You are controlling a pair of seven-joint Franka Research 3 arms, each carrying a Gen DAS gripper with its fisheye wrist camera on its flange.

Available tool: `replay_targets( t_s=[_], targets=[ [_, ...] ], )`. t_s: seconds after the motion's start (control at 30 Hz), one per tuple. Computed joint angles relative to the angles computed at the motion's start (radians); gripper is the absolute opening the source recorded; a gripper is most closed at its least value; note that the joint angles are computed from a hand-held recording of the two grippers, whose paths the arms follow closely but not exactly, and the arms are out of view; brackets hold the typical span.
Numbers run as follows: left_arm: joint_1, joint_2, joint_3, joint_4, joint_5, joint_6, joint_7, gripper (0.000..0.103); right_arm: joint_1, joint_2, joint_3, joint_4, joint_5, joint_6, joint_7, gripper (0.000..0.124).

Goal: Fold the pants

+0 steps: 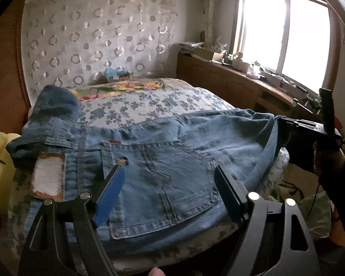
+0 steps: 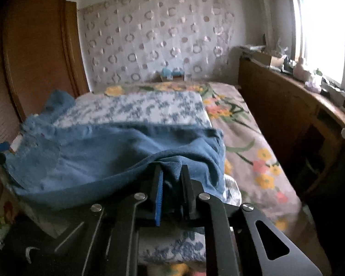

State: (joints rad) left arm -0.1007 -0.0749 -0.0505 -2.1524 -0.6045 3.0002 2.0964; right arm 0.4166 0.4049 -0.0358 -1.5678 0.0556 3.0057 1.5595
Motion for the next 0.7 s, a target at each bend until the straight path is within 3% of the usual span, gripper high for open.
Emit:
replay_targets(
  t_s=[0.17,0.4,0.6,0.7],
  targets=[
    [0.003,-0.025,0.011,-0.009,0.033,0.022,-0.032,0.081,-0.009,-0.001,0.03,0.022,0.028,0.067,-0.032,0.013],
    [-0.027,-0.06,0.058,-0.03,0.054,0.048,-0.045,0.081,-0.052,-0.003,0.13,0.051,0.118,0.124,-0.155,0.013],
    [-0.057,-0.076,0.098,-0.049,0.04,0.057,-0.038,0.081,0.037,0.011,0.018,0.1,0.057,0.011,-0.127,0.013],
    [-0.07,-0.078,0.113,-0.052,0.018,0.058,-0.021,0.081,0.083,0.046,-0.073,0.154,-0.032,-0.049,-0.043,0.015]
  ],
)
